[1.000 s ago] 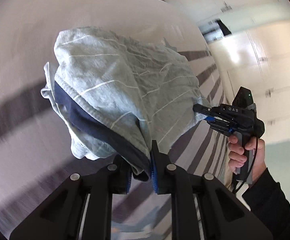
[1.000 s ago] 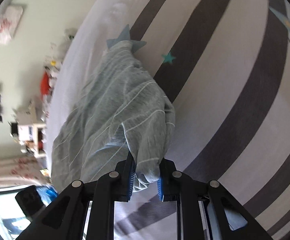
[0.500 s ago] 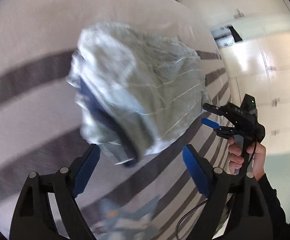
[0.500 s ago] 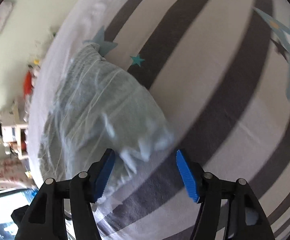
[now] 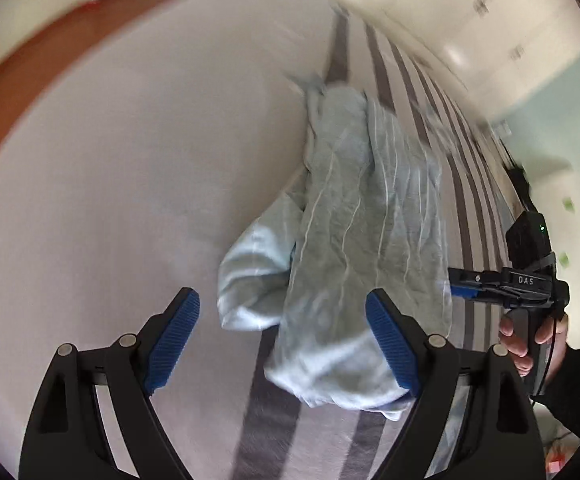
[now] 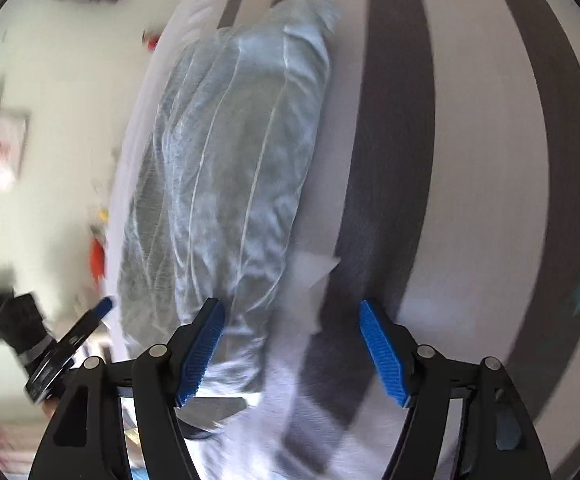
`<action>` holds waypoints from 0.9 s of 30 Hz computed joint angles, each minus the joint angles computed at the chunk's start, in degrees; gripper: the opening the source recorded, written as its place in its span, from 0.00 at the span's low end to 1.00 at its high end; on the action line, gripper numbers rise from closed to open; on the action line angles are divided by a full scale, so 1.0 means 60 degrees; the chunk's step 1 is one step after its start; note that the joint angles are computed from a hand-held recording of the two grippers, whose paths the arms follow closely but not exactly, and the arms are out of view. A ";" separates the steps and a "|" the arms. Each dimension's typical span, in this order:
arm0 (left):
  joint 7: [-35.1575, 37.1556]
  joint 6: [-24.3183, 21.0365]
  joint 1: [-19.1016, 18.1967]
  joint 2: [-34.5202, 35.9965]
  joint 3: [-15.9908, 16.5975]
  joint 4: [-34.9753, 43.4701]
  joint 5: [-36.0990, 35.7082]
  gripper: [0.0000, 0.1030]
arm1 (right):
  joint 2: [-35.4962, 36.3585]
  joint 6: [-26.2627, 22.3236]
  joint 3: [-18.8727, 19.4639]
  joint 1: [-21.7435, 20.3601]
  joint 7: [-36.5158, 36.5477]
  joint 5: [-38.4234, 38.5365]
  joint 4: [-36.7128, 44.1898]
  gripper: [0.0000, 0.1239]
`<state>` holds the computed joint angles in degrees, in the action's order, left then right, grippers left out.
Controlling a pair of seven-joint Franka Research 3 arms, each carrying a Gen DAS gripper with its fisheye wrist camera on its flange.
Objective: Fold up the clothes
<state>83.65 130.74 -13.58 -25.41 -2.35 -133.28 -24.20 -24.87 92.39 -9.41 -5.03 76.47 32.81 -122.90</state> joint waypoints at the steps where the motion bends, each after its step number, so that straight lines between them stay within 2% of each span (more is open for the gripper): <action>1: 0.0438 -0.0300 -0.0105 0.0415 0.0170 0.0344 -0.0061 0.81 | -0.0267 0.0225 0.0055 -0.0048 0.0146 0.0075 -0.0259 0.55; 4: 0.1670 -0.1128 -0.0110 0.1462 0.0349 0.1231 -0.0548 0.81 | -0.0760 0.0360 -0.0005 -0.0084 0.0644 0.0457 -0.0755 0.55; 7: 0.2295 -0.1838 0.0100 0.2124 0.0359 0.1742 -0.1402 0.82 | -0.1326 0.0378 0.0004 -0.0048 0.0898 0.0590 -0.1222 0.55; 10: 0.2768 -0.2259 0.0424 0.2496 0.0252 0.1992 -0.2005 0.87 | -0.1781 0.0263 -0.0035 0.0062 0.1085 0.0866 -0.1668 0.55; 12: 0.2994 -0.2469 0.0683 0.2508 0.0181 0.1982 -0.2394 0.85 | -0.2063 0.0199 -0.0089 0.0128 0.1234 0.1187 -0.1988 0.55; 14: 0.3208 -0.2531 0.0917 0.2336 -0.0005 0.1886 -0.2189 0.64 | -0.2320 0.0248 -0.0065 0.0161 0.1464 0.1476 -0.2300 0.55; 15: 0.3398 -0.2579 0.0994 0.2354 -0.0023 0.1940 -0.2177 0.30 | -0.2398 0.0264 -0.0014 0.0202 0.1498 0.1473 -0.2379 0.51; 16: 0.3646 -0.2712 0.1037 0.2330 0.0023 0.1929 -0.2499 0.13 | -0.2492 0.0288 0.0006 0.0278 0.1465 0.1554 -0.2485 0.35; 18: 0.3706 -0.2590 0.1098 0.2108 -0.0085 0.1751 -0.2654 0.10 | -0.2507 0.0236 -0.0107 0.0430 0.1316 0.1753 -0.2525 0.15; 19: 0.3691 -0.2481 0.1101 0.1993 -0.0136 0.1660 -0.2658 0.08 | -0.2302 0.0204 -0.0220 0.0455 0.1174 0.1733 -0.2328 0.12; 22: 0.3572 -0.2105 0.1066 0.1482 -0.0133 0.1235 -0.2846 0.07 | -0.0849 -0.0340 -0.0867 0.0368 0.0484 0.1591 -0.1084 0.09; 25: 0.3354 -0.1756 0.0980 0.0910 0.0031 0.0741 -0.3225 0.05 | 0.0092 0.0044 -0.0403 0.0564 0.0079 0.2195 -0.0641 0.07; 27: 0.3168 -0.1576 0.0906 0.0620 0.0106 0.0429 -0.3316 0.04 | 0.0399 -0.0333 -0.0525 0.0468 -0.0153 0.2266 -0.0309 0.07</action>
<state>102.66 121.28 -8.14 -21.69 -1.72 -130.71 -44.10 -22.47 90.40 -12.56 -2.23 75.55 46.40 -124.75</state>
